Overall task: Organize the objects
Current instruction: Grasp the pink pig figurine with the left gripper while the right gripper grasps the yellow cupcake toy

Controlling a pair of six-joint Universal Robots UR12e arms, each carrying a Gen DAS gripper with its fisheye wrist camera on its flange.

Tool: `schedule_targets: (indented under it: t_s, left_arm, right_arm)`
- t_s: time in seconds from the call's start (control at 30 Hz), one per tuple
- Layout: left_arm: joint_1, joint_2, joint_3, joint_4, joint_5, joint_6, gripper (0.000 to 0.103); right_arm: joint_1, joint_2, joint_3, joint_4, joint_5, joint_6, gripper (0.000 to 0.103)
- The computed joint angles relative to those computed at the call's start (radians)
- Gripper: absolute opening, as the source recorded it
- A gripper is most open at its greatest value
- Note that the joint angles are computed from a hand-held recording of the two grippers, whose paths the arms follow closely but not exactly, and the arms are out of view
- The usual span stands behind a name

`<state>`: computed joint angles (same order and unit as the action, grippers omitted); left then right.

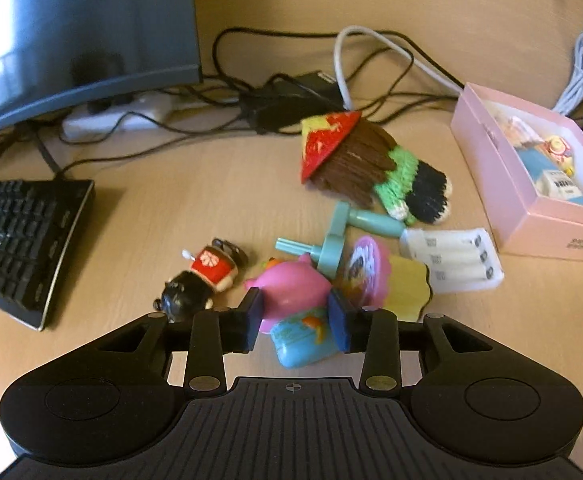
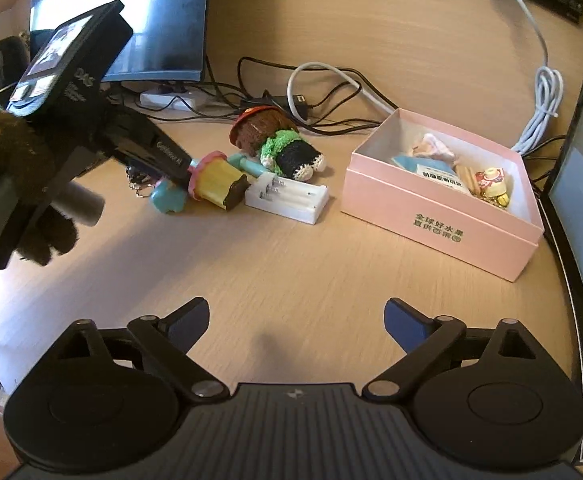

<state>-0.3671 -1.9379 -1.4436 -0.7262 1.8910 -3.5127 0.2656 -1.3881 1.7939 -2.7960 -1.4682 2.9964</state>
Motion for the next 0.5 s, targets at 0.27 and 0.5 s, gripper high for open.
schedule_targets:
  t_s: [0.27, 0.5]
  left_arm:
    - [0.018, 0.045, -0.056, 0.011, -0.052, -0.040, 0.043]
    - [0.024, 0.031, -0.046, 0.015, -0.021, -0.044, 0.044]
  right_arm:
    - [0.010, -0.005, 0.001, 0.004, -0.023, 0.014, 0.098]
    - [0.023, -0.008, 0.003, -0.003, -0.026, -0.019, 0.098]
